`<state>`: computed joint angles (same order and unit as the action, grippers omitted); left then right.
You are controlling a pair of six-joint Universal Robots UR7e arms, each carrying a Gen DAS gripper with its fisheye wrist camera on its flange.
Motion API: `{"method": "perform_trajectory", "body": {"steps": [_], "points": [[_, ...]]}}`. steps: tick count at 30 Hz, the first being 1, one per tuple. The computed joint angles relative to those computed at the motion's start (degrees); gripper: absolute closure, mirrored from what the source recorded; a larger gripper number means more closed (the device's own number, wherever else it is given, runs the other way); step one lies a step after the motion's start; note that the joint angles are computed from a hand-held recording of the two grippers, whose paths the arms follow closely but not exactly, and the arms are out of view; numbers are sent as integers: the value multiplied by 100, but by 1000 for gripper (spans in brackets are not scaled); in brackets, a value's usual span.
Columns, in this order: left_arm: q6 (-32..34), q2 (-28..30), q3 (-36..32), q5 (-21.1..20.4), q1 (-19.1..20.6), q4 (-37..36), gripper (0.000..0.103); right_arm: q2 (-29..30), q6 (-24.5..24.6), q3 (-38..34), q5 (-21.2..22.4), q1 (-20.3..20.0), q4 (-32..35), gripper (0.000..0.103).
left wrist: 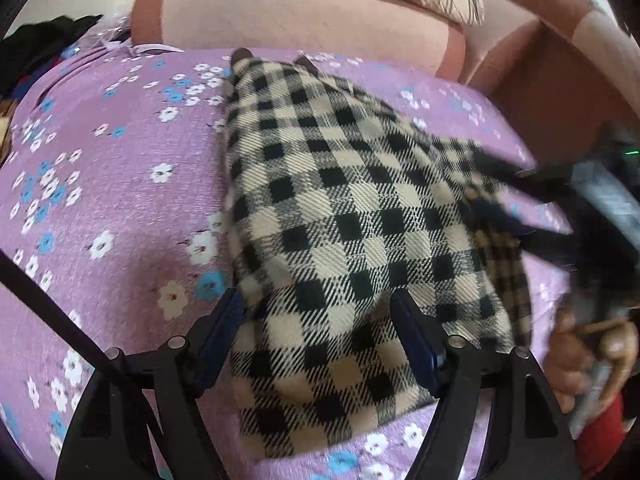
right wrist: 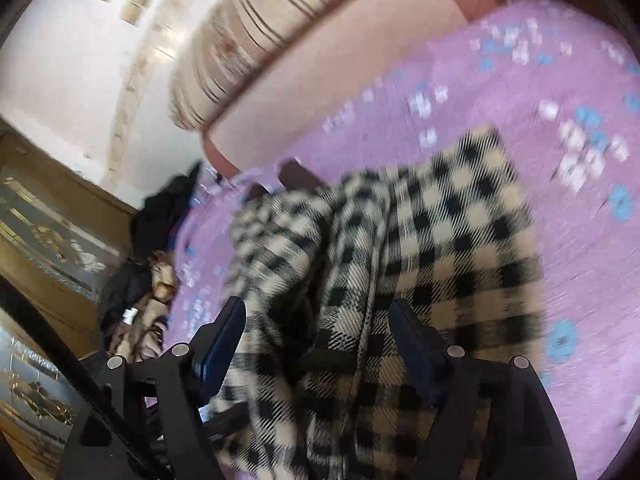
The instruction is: Fold large clothes
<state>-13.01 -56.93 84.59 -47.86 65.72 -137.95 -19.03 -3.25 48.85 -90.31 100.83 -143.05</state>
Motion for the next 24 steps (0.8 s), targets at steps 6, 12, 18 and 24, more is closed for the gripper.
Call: {"method": "perform_trajectory", "body": {"steps": [6,12,18,24], "points": [[102,-403,442,97,-88,-508,29,332,-7,-348,172,84,238,23],[227,-524,578,386,-177,-663,29,411,-537,-236,-541,399,-229,85],[672,-250,328,403,-342,-871,29,-132,-778,574,-924,531,-1255,87],[752,327,-41,241,-299,-368,29,-655,-288,1258,-1116,202,-1297,87]]}}
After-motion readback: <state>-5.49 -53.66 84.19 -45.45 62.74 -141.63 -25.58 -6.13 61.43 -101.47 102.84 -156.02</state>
